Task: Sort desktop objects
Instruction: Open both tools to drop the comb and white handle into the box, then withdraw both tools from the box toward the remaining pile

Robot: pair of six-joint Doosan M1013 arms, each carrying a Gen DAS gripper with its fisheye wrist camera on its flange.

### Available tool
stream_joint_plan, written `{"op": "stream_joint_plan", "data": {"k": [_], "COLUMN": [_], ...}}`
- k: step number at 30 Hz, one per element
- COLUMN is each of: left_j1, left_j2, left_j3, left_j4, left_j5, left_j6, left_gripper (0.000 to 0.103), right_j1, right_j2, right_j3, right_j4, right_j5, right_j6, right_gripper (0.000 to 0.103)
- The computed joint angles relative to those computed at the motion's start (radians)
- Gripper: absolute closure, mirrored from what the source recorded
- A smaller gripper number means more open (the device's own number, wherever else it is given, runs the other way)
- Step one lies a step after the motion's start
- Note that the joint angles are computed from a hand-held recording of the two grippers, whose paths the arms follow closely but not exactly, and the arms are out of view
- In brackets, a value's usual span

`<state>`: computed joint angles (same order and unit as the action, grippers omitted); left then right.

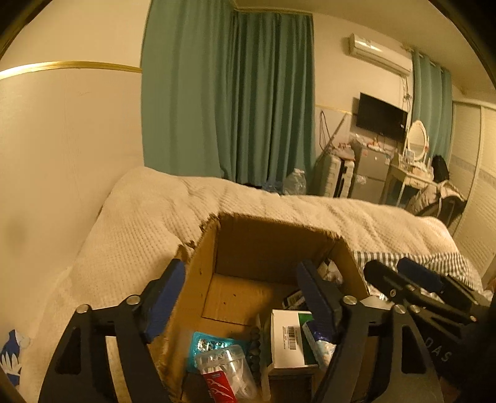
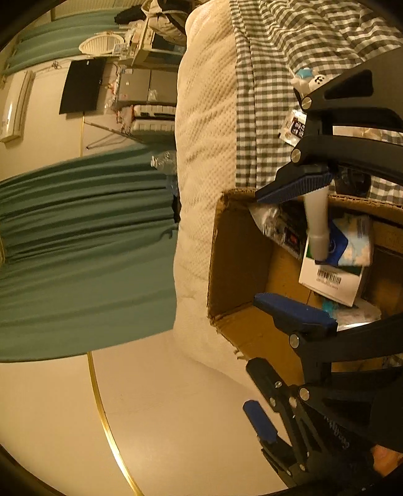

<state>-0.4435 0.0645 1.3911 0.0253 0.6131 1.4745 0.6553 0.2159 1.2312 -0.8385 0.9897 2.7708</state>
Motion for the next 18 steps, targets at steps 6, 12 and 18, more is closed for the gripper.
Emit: {"op": "stream_joint_plan", "data": {"k": [6,12,18], "left_j1": [0.017,0.02,0.007], "left_j2": [-0.023,-0.04,-0.058], "left_j3": [0.011,0.023,0.035], "left_j4": [-0.034,-0.046,-0.047], "left_j5": [-0.037,-0.078,-0.114], "left_j6": [-0.005,-0.008,0.0], "left_gripper": [0.014,0.001,0.0], "right_j1": [0.016,0.034,0.048], "right_j2": [-0.012,-0.036,-0.065], "right_j3": [-0.006,0.004,0.019], "right_j4": [-0.062,-0.127,-0.185], "right_j5": [-0.001,0.012,0.042], "right_j6": [0.012,0.043,0.07], "right_gripper": [0.037,0.025,0.015]}}
